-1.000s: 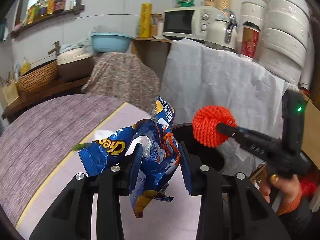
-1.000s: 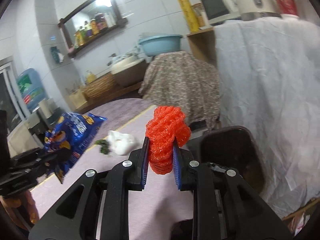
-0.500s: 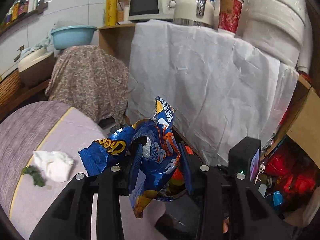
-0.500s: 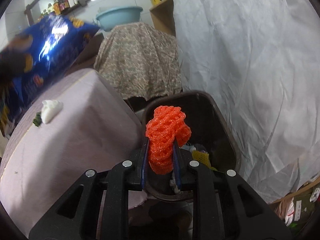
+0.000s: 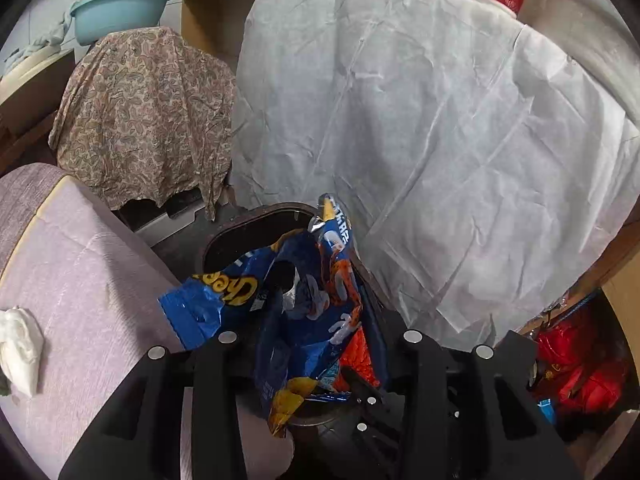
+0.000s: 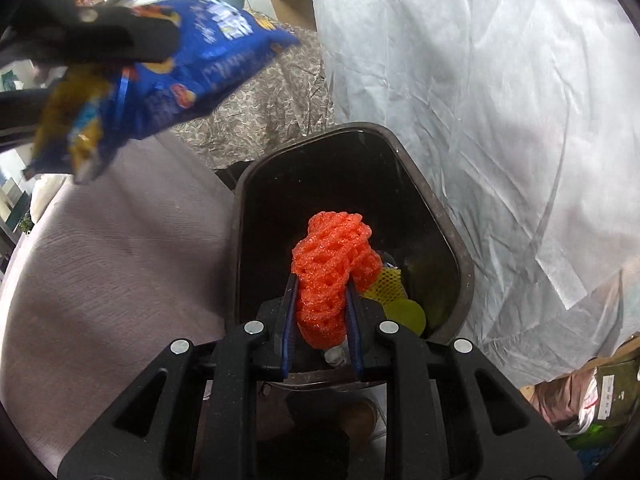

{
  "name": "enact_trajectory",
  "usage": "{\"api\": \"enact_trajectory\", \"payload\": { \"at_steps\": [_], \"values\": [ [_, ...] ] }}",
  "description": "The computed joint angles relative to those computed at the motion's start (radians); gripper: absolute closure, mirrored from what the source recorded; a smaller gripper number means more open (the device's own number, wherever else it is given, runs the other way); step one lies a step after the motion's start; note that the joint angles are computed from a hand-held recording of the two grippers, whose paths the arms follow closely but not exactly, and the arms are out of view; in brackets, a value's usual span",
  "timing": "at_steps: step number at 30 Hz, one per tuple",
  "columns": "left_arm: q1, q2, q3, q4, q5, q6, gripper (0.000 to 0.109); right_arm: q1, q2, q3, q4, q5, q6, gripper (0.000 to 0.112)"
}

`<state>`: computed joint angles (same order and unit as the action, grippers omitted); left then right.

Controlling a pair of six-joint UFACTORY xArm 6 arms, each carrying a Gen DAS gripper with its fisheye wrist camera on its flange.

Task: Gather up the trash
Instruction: 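Carry chip bag and red foam net over the bin and release both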

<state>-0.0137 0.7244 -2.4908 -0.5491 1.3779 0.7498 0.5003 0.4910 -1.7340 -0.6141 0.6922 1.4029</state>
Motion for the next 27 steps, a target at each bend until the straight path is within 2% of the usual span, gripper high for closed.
{"api": "enact_trajectory", "payload": {
  "at_steps": [2,3,4,5,6,7,9,12,15,20,27],
  "values": [
    [-0.008,-0.003,0.016,0.014,-0.016,-0.002,0.066,-0.003,0.000,0.008,-0.028,-0.002,0.026,0.087],
    [-0.009,0.000,0.014,0.017,-0.009,-0.006,0.066,-0.005,0.000,0.009,-0.015,0.000,0.022,0.082],
    [-0.007,0.015,-0.011,0.018,0.013,-0.017,0.059,-0.008,0.000,0.013,0.003,-0.005,0.018,0.073],
    [-0.006,0.020,-0.019,0.018,0.023,-0.023,0.045,-0.009,-0.005,0.022,0.009,-0.010,0.023,0.067],
    [-0.006,0.007,0.003,0.017,0.007,-0.024,0.039,-0.008,-0.010,0.031,0.000,-0.012,0.040,0.058],
    [-0.003,-0.031,0.067,0.003,-0.032,-0.013,0.034,-0.004,-0.016,0.037,-0.016,-0.004,0.057,0.055],
    [0.003,-0.057,0.110,-0.019,-0.052,-0.008,0.031,0.003,-0.024,0.043,-0.026,0.009,0.064,0.054],
    [0.021,-0.048,0.082,-0.044,-0.019,-0.017,0.029,0.007,-0.036,0.055,-0.012,0.012,0.063,0.053],
    [0.034,-0.107,0.170,-0.065,-0.057,0.027,0.025,0.012,-0.055,0.071,-0.015,0.004,0.068,0.053],
    [0.069,-0.140,0.200,-0.087,-0.061,0.073,0.024,0.014,-0.058,0.058,-0.006,-0.007,0.043,0.053],
    [0.145,-0.186,0.234,-0.134,-0.063,0.118,0.024,0.042,-0.035,-0.033,0.001,0.029,-0.016,0.053]
  ]
}}
